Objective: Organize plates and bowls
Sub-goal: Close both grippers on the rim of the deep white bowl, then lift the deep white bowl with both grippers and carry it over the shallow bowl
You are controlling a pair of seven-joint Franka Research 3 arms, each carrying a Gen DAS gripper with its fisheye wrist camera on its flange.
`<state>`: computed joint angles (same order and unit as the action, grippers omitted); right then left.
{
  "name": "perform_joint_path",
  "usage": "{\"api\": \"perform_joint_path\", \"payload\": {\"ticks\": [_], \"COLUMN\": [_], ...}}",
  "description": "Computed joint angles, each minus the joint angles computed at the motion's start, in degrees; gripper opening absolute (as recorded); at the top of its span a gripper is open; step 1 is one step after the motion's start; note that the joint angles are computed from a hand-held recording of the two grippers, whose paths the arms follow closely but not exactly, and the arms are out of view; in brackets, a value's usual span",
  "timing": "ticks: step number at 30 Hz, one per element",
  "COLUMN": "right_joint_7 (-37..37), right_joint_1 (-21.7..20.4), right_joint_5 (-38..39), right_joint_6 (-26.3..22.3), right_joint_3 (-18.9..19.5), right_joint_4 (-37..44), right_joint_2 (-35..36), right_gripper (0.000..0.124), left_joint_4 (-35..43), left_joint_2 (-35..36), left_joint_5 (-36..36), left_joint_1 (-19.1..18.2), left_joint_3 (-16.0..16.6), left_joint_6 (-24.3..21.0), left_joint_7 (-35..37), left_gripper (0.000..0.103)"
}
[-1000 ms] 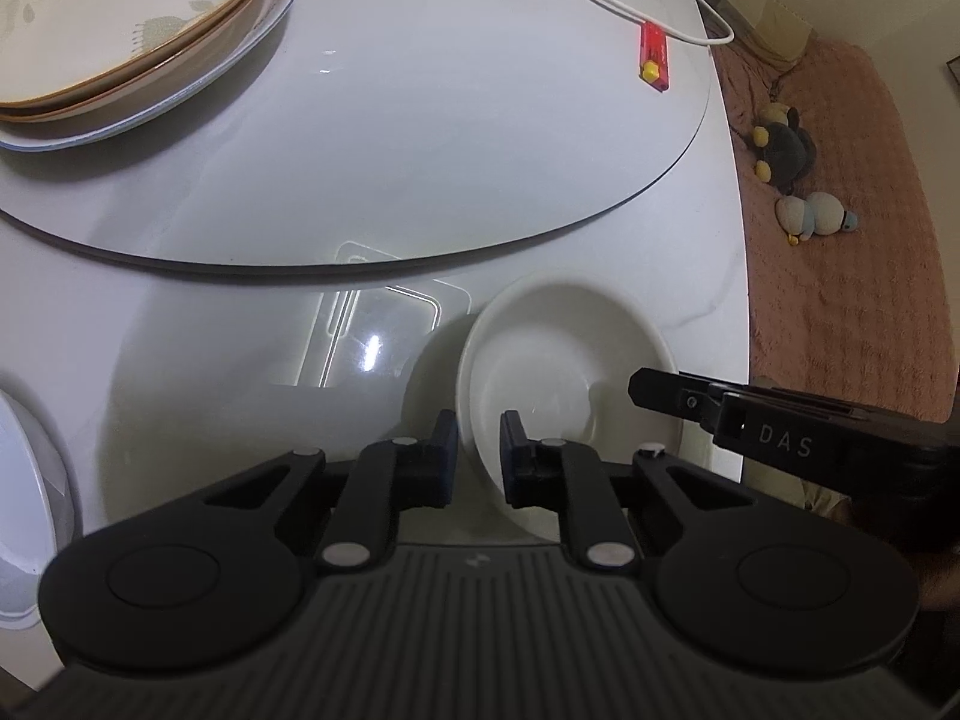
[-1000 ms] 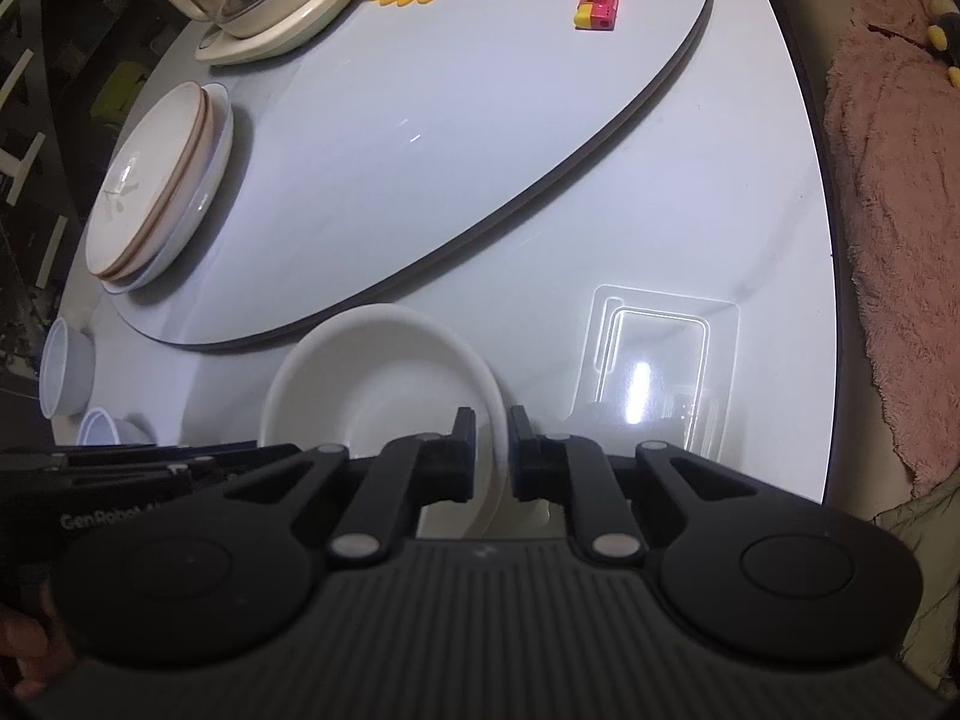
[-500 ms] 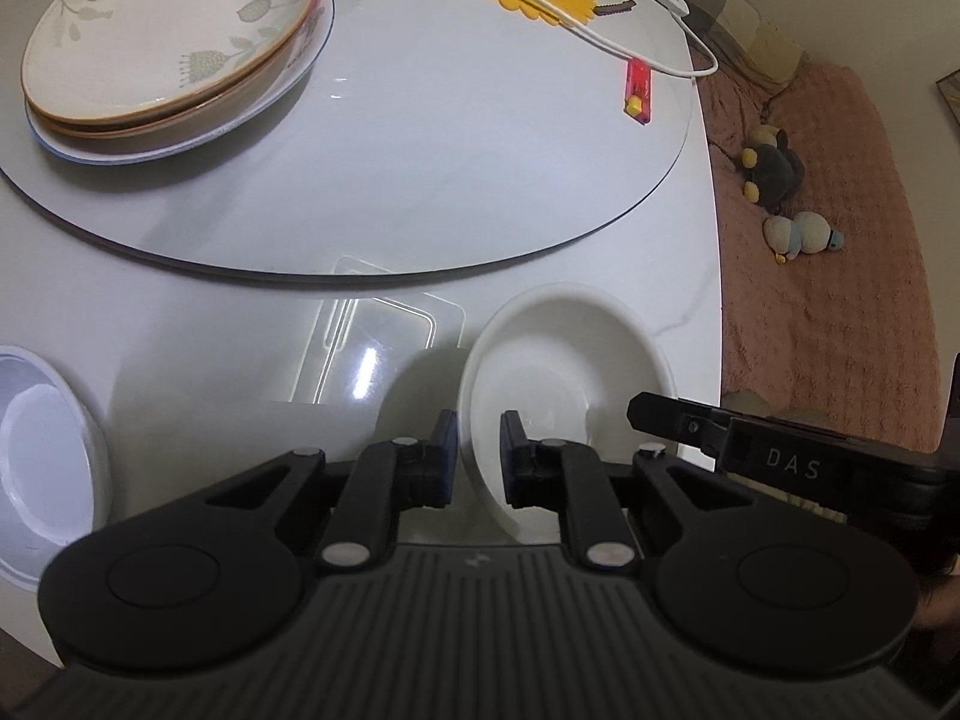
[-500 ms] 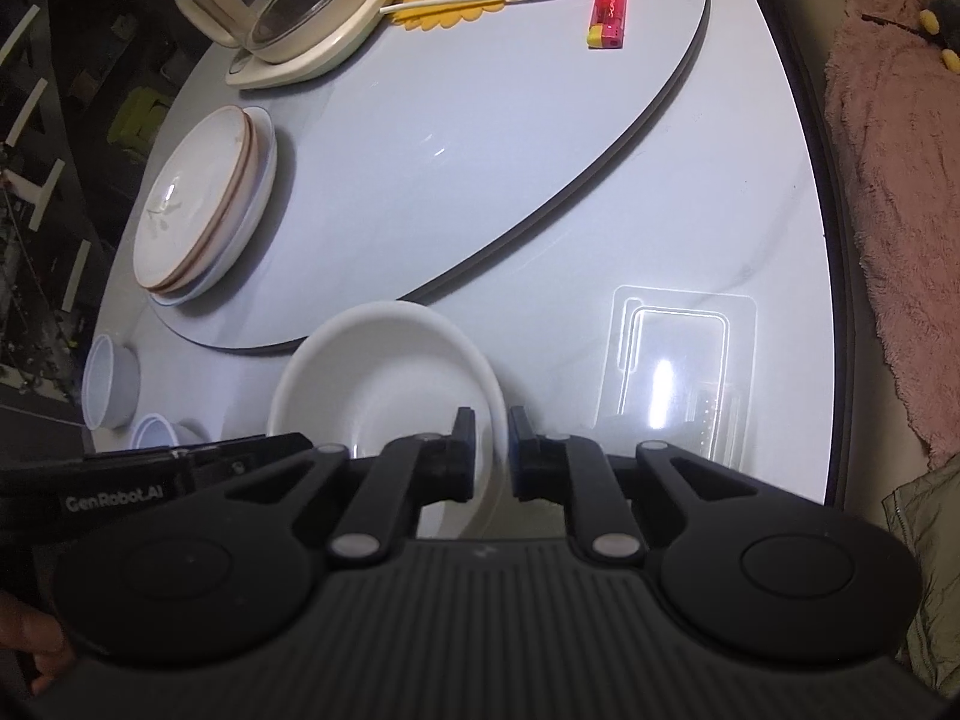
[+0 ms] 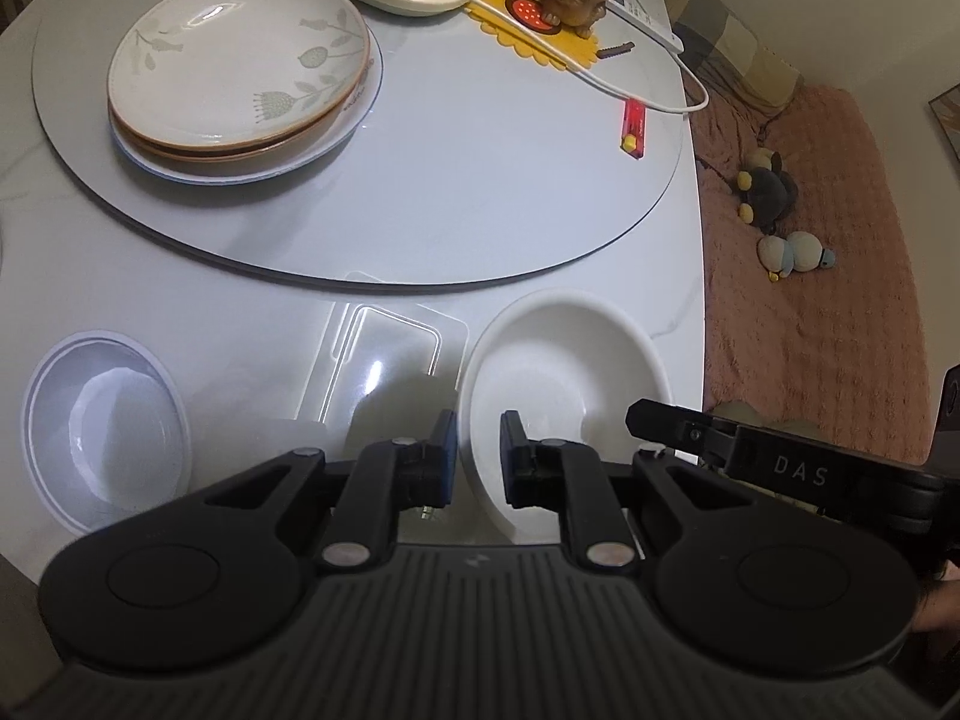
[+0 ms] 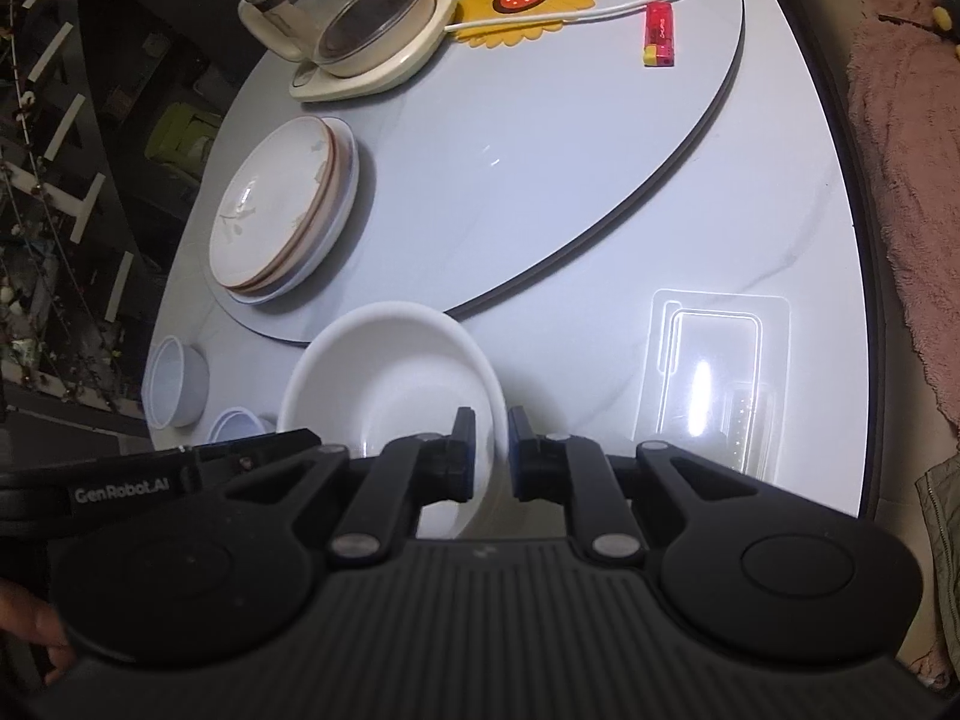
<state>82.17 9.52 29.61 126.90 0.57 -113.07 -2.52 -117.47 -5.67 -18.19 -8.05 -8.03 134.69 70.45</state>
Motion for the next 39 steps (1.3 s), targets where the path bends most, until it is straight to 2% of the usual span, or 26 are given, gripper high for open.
{"api": "perform_joint_path", "payload": {"ticks": [11,20,39], "right_joint_7": [-1.89,0.97,8.14], "right_joint_1": [1.09,2.75,8.83], "right_joint_5": [3.05,2.15,-4.75], "right_joint_6": [-0.47,2.06,2.54], "right_joint_3": [0.36,1.58,5.25], "right_joint_4": [1.11,1.88,11.01], "right_joint_2": [-1.59,-1.47,5.68], "right_gripper": [0.014,0.014,0.015], "left_joint_4": [-3.49,-3.23,-6.17], "left_joint_2": [-6.76,-7.87,-11.40], "left_joint_5": [-0.40,-3.58,-8.19], "left_joint_1": [-0.13,0.89,6.97], "left_joint_3": [2.04,4.98,10.49], "left_joint_6": [0.57,-0.74,-3.63], "left_joint_7": [-1.43,4.81,14.11], "left_gripper": [0.017,0.017,0.017]}}
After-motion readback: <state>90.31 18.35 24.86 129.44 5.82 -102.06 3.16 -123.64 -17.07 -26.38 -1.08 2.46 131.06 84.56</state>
